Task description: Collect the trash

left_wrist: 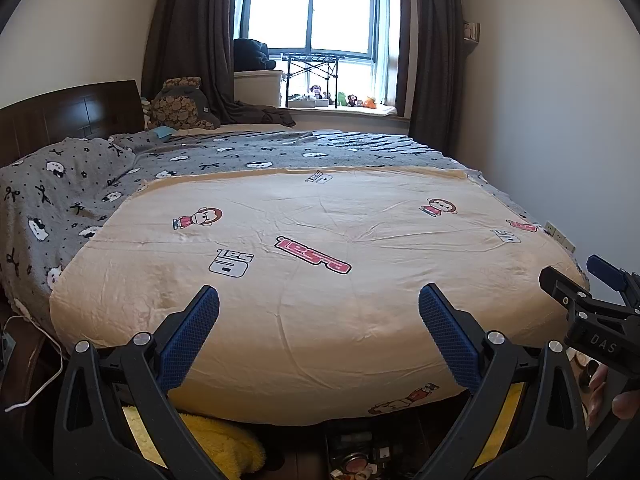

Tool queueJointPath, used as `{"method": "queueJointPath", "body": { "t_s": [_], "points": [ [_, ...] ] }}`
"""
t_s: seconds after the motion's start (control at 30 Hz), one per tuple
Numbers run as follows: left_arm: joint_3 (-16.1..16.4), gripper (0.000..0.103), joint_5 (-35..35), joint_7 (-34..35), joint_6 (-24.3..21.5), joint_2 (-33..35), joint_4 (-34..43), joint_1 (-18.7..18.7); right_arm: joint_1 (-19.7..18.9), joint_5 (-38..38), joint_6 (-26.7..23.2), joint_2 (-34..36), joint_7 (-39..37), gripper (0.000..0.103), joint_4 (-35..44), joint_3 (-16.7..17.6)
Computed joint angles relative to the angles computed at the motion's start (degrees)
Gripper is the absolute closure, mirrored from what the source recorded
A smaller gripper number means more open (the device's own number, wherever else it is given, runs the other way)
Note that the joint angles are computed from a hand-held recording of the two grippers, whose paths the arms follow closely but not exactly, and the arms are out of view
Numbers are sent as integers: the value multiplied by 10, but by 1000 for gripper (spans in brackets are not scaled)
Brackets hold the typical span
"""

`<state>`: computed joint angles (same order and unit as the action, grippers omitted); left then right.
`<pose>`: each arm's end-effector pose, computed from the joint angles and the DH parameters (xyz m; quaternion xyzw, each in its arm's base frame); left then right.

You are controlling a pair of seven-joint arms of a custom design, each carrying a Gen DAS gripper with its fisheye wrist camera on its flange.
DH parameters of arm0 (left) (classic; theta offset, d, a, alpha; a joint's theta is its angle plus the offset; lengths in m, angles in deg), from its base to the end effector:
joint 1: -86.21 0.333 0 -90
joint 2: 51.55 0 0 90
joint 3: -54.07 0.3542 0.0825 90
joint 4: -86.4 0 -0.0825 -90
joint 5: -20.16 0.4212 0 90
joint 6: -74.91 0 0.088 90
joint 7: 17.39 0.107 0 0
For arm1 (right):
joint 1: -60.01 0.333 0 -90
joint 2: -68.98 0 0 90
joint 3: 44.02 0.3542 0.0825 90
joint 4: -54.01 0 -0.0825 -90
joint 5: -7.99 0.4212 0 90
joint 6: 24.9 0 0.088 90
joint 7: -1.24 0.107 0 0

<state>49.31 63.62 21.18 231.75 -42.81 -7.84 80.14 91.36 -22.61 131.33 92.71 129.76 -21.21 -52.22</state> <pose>0.6835 -0.1531 0.6546 -0.6561 0.5598 -0.3431 0.3721 0.7007 0.3505 0.6524 -0.6504 0.5583 -0.3365 0.3900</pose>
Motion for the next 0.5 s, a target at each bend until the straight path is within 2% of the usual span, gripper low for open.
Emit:
{"method": "queueJointPath", "body": {
  "t_s": [0.5],
  "points": [
    [0, 8, -5, 7, -6, 1, 4, -1, 0, 6, -5, 2, -5, 3, 3, 2]
  ]
}}
